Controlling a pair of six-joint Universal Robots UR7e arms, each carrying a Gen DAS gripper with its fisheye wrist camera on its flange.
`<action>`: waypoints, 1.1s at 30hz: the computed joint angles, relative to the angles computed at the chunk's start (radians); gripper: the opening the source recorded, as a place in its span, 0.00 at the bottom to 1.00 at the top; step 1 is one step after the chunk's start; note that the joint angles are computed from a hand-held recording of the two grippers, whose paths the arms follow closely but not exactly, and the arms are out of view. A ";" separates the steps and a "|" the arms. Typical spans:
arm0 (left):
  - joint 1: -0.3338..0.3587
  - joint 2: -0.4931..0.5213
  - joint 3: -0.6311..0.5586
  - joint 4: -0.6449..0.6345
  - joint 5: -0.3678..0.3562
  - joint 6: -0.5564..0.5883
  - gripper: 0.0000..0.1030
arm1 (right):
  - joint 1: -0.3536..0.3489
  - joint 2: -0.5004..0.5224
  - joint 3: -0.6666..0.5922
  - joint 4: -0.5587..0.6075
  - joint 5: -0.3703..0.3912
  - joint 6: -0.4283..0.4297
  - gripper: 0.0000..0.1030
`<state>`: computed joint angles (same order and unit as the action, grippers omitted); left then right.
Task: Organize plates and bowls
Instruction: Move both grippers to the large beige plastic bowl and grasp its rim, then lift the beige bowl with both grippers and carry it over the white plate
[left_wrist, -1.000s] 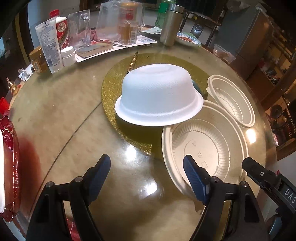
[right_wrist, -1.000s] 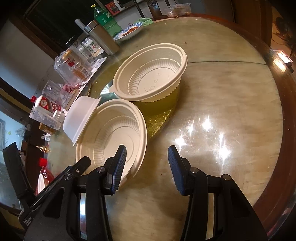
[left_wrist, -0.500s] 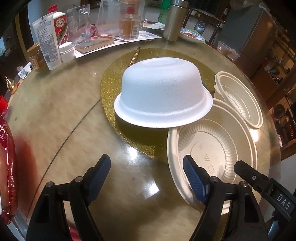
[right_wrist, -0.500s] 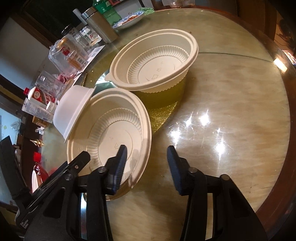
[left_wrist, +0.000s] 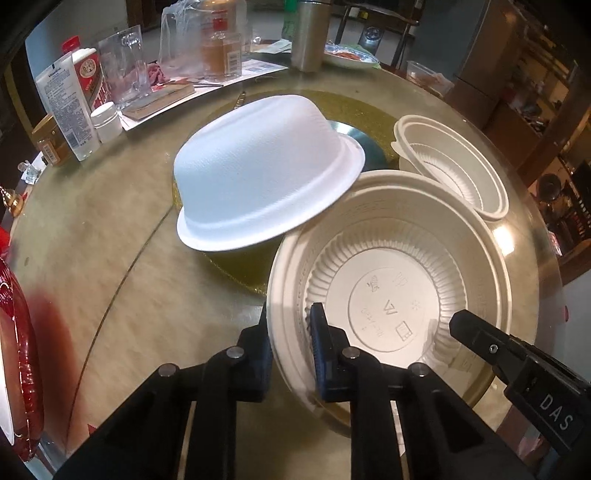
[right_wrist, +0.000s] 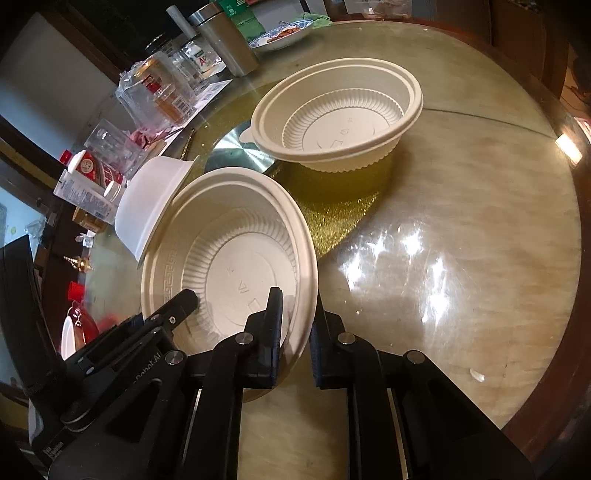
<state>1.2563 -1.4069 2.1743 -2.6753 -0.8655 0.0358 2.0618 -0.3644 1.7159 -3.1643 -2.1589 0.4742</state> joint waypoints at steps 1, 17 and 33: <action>-0.001 -0.004 0.003 0.000 -0.003 0.003 0.16 | 0.002 -0.001 0.006 -0.011 -0.001 0.000 0.12; -0.009 -0.159 0.030 0.133 -0.103 0.001 0.14 | 0.065 -0.031 0.058 -0.042 0.010 0.015 0.12; 0.003 -0.428 0.085 0.145 -0.072 0.052 0.14 | 0.181 0.048 -0.091 0.009 0.077 -0.051 0.11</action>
